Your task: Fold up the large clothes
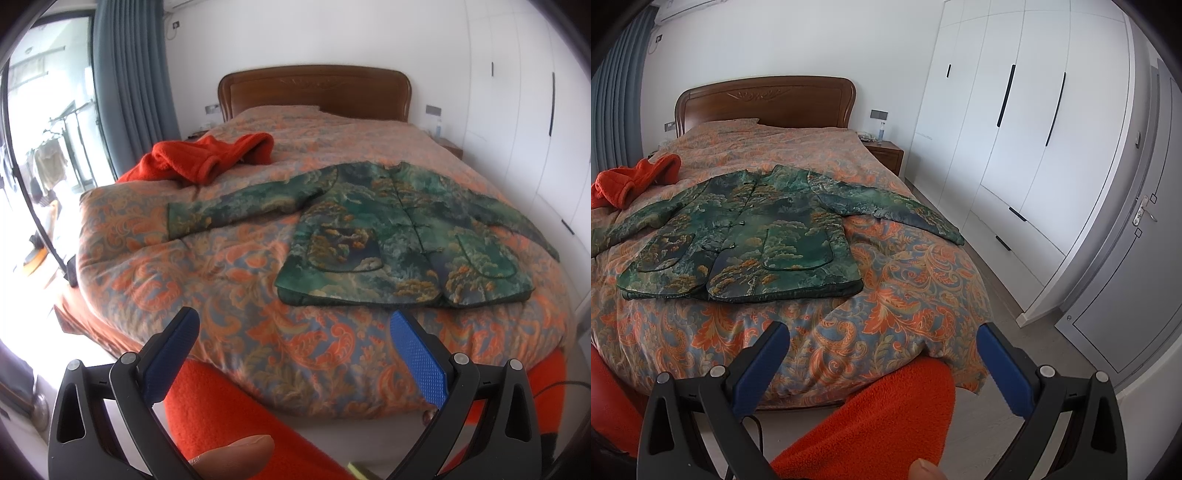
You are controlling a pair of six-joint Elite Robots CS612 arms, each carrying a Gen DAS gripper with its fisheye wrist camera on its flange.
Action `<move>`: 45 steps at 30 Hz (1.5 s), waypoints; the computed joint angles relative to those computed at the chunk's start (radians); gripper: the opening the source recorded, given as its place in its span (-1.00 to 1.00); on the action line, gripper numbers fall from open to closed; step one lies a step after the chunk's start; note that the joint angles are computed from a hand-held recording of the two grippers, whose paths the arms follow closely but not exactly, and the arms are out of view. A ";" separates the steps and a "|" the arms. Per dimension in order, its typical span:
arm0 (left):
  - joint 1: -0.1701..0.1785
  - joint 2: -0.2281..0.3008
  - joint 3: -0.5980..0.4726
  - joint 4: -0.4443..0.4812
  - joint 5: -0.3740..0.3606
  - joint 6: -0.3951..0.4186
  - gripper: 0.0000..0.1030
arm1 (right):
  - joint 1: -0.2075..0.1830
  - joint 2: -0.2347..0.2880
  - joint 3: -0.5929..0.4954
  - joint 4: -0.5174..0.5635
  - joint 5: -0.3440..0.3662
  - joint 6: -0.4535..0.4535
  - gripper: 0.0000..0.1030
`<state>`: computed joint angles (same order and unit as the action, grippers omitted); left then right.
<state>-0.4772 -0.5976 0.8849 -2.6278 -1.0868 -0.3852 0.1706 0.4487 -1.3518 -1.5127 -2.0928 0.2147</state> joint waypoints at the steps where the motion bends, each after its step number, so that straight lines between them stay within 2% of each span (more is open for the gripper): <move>1: 0.000 0.001 0.000 0.000 -0.001 0.000 0.99 | 0.000 0.000 0.000 0.000 -0.002 -0.002 1.00; 21: 0.004 0.018 -0.015 0.012 0.008 -0.001 0.99 | 0.001 -0.015 0.034 0.012 0.000 -0.005 1.00; 29: 0.006 0.029 -0.030 0.010 0.011 0.009 0.99 | 0.004 -0.019 0.053 0.002 -0.009 -0.030 1.00; 32: 0.005 0.039 -0.044 0.002 0.008 0.007 1.00 | 0.006 -0.021 0.063 0.004 -0.028 -0.065 1.00; 37: 0.008 0.058 -0.065 -0.022 -0.014 -0.015 0.99 | 0.009 -0.027 0.093 -0.052 -0.013 -0.114 1.00; 45: 0.003 0.068 -0.068 -0.020 0.003 -0.020 0.99 | 0.014 -0.049 0.163 -0.165 0.069 -0.183 1.00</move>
<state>-0.4743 -0.5292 0.8168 -2.6479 -1.0836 -0.4048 0.1848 0.3995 -1.1885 -1.6779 -2.0240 0.0314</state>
